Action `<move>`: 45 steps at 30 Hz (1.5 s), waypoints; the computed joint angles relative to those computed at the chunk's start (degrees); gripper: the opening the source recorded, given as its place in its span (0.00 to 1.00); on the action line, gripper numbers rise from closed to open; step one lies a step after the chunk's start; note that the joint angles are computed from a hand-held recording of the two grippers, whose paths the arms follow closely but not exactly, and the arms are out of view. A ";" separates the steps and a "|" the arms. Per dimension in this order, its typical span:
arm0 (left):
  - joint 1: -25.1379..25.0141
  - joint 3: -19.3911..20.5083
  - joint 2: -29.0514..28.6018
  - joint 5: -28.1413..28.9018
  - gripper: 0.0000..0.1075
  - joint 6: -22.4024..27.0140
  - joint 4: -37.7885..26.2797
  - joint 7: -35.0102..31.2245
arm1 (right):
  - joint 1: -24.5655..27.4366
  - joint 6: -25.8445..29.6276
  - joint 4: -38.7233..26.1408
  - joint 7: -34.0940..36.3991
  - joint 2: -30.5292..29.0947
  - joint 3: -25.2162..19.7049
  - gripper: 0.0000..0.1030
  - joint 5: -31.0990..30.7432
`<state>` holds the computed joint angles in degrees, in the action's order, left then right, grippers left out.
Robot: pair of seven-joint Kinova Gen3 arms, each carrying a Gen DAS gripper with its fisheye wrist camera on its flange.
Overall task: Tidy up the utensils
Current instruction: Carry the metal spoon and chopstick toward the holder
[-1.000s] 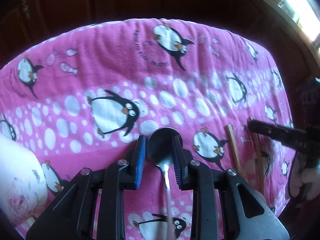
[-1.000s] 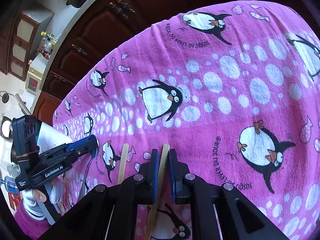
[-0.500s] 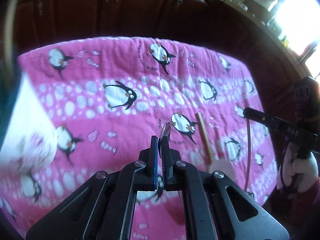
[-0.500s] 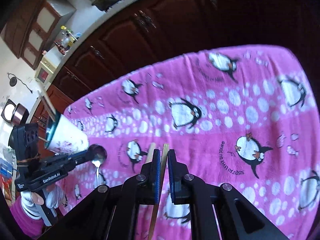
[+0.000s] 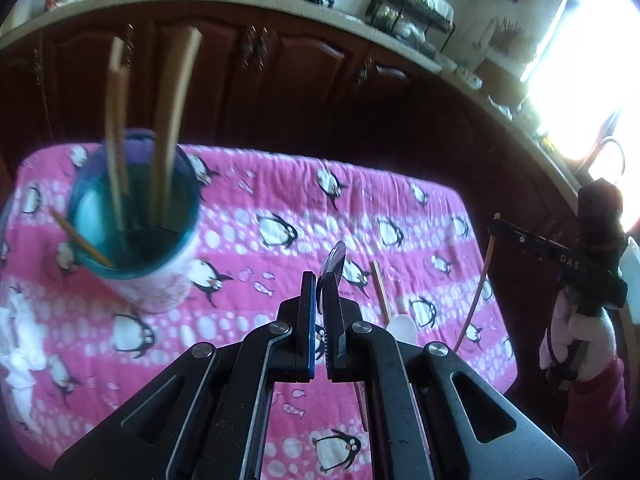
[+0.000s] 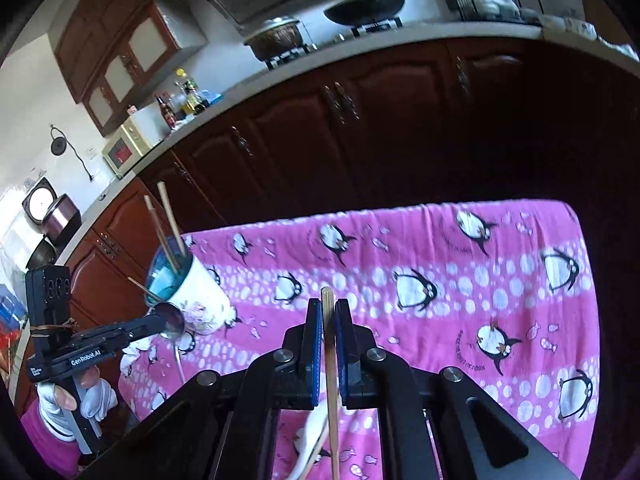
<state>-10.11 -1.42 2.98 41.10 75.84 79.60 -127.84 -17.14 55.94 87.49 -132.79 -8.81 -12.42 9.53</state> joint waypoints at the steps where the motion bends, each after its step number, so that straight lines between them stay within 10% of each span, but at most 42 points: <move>1: -0.53 -0.46 -0.43 0.44 0.02 0.28 -0.18 -0.24 | -0.12 0.40 -0.58 -0.22 0.06 -0.44 0.05 0.60; 24: -7.48 -5.76 -2.27 5.59 0.02 2.45 -5.15 -2.25 | -12.51 7.74 -21.28 0.20 10.02 -1.17 0.05 12.69; 28: -8.22 -5.72 -2.11 5.91 0.02 2.68 -5.55 -2.15 | -11.68 6.99 -19.63 -0.14 11.43 1.34 0.09 8.90; 31: -8.43 -5.59 -2.07 5.77 0.02 2.55 -5.53 -2.14 | -9.12 4.57 -15.30 -1.11 12.89 3.18 0.36 4.39; 40: -9.39 -4.70 0.39 4.11 0.02 2.09 -8.96 0.60 | -2.16 1.73 -12.29 1.80 23.04 7.57 0.35 -7.12; 45: -10.61 -3.81 2.04 4.14 0.02 1.44 -11.38 2.41 | 0.83 3.42 -15.63 5.15 28.79 8.57 0.09 -10.64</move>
<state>-20.72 -5.23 5.02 45.24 77.28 68.22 -125.43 -16.31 59.36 71.86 -127.64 19.98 -3.86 -1.12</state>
